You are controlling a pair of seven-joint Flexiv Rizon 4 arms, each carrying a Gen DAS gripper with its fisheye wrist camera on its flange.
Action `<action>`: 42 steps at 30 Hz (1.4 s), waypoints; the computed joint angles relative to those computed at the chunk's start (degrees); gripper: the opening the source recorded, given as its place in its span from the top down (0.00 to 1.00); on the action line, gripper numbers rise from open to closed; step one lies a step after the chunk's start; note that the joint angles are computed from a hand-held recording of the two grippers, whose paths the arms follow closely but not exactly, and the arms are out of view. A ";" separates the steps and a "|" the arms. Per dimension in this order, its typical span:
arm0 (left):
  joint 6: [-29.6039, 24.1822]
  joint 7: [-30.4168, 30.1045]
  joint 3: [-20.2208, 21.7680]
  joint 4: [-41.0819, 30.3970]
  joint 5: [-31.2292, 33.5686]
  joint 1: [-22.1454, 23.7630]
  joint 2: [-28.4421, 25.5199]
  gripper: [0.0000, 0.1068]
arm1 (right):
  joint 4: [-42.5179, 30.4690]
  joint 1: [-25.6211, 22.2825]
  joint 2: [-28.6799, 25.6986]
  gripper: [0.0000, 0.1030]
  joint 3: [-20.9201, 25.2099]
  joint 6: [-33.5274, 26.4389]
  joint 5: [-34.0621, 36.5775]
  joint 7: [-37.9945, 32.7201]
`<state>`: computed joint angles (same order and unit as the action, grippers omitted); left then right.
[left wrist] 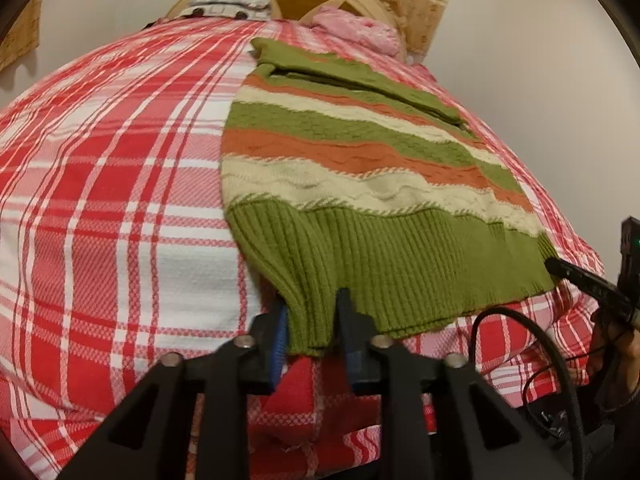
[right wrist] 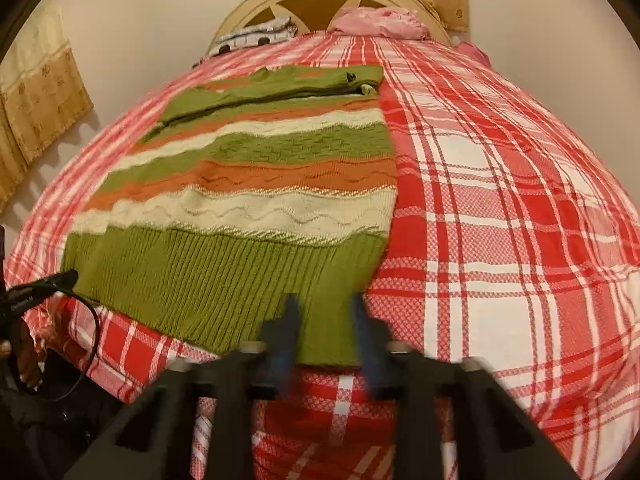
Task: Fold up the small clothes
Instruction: 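Close both tools on the ribbed green hem of the sweater, then lift the hem with both tools and fold it over onto the collar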
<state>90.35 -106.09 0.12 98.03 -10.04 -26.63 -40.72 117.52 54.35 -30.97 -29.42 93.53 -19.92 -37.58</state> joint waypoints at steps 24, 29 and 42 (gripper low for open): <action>14.12 12.63 -12.65 -9.44 -0.24 10.15 -2.92 0.89 | -13.50 -9.30 -2.99 0.96 8.91 17.64 21.41 -16.33; 13.28 13.16 -15.56 -12.89 -1.02 12.77 -4.87 0.89 | -20.42 -14.52 -4.93 0.96 13.31 15.02 21.50 -18.25; 5.99 16.07 -12.00 -27.68 -4.68 11.00 -11.22 0.89 | -37.07 -27.28 -11.80 0.96 23.93 7.10 12.50 -15.59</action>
<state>96.34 -90.03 -11.88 70.36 -14.71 -15.63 -51.94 80.45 27.07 -42.76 -5.49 100.63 -7.42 -53.17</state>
